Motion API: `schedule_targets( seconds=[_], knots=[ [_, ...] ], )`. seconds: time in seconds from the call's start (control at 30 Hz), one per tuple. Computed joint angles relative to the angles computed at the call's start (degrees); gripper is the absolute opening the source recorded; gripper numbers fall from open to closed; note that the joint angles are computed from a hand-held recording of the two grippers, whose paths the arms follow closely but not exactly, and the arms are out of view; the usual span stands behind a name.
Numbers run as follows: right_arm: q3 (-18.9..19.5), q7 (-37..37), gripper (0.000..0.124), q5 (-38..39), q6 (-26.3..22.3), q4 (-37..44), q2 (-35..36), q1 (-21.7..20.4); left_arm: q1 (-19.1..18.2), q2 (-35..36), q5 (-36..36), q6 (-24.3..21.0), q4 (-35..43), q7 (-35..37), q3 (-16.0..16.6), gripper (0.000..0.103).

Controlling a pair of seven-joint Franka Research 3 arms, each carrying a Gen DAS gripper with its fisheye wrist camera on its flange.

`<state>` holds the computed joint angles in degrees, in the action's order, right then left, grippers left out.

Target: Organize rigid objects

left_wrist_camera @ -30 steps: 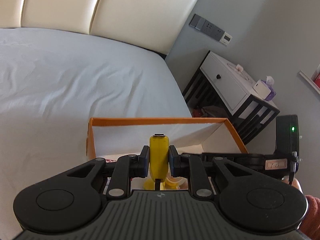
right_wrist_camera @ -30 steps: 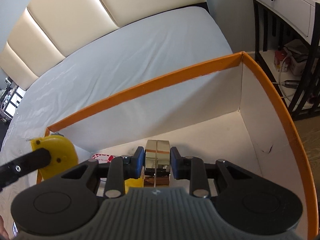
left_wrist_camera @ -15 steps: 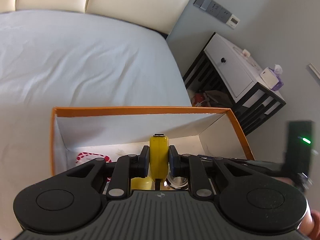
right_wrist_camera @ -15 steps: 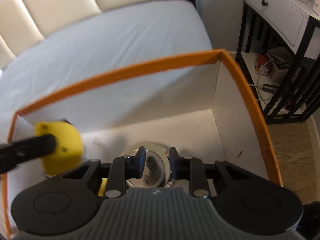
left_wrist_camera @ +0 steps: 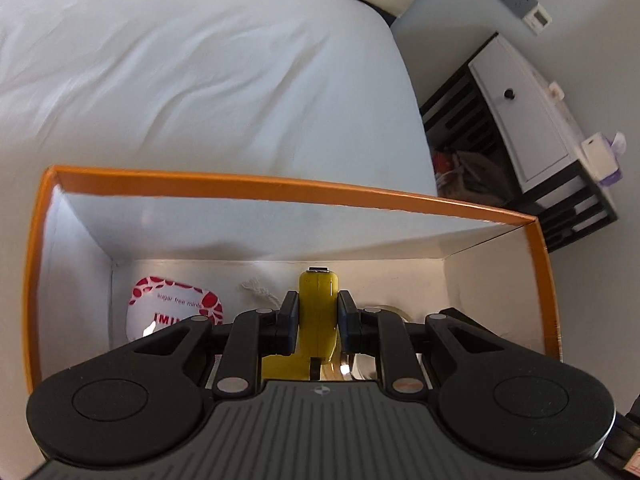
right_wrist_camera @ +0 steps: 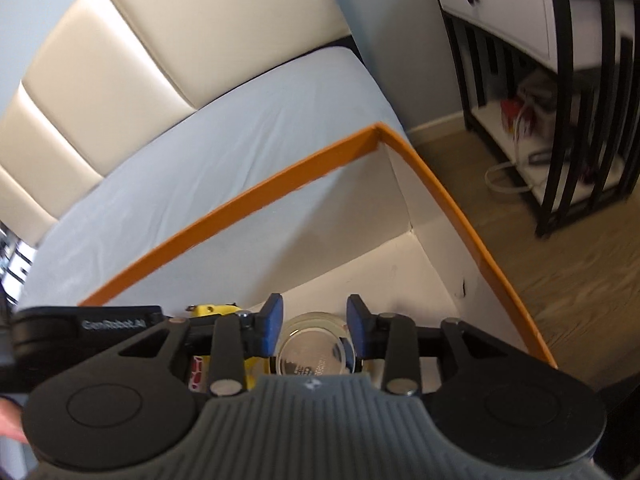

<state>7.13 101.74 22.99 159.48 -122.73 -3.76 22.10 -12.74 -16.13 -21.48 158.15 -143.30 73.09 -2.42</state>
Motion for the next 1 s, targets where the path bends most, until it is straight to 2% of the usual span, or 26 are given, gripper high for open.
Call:
schedule_targets(
  seconds=[0.1,0.23,0.33,0.47,0.6,0.73,0.87,1.0],
  knots=[
    [-0.49,-3.73,0.036,4.04,-1.99,1.17,0.91,0.26,1.34,0.72,3.04,-1.90,1.00,-0.93,-0.93,0.021],
    [0.03,-3.39,0.039,1.73,-2.47,1.48,1.19,0.27,5.87,-0.31,17.72,-6.09,1.98,-8.56,-5.49,0.026],
    [0.12,-4.17,0.042,1.72,-1.03,0.97,1.11,0.42,5.78,-1.93,22.33,-8.07,1.71,-9.67,-5.68,0.028],
    [0.16,-4.76,0.044,1.23,0.28,0.44,0.93,0.46,4.60,-6.42,23.42,-7.90,-1.06,-10.24,-4.92,0.028],
    [0.67,-2.66,0.052,-2.17,3.23,-1.25,-0.27,0.37,4.20,-14.05,26.51,-5.08,-5.79,-11.57,-5.43,0.028],
    [3.34,7.10,0.058,-18.10,8.59,-5.38,-3.99,-1.93,4.52,-24.00,30.94,-2.84,-10.74,-13.53,-6.78,0.030],
    [1.82,0.91,0.064,-12.94,14.56,-11.04,-9.60,1.86,7.06,-35.56,37.08,-1.32,-15.66,-17.80,-10.73,0.033],
    [3.51,-2.30,0.069,-12.32,17.17,-16.18,-16.19,1.93,8.67,-45.65,42.97,-1.60,-19.20,-21.97,-14.96,0.038]
  ],
)
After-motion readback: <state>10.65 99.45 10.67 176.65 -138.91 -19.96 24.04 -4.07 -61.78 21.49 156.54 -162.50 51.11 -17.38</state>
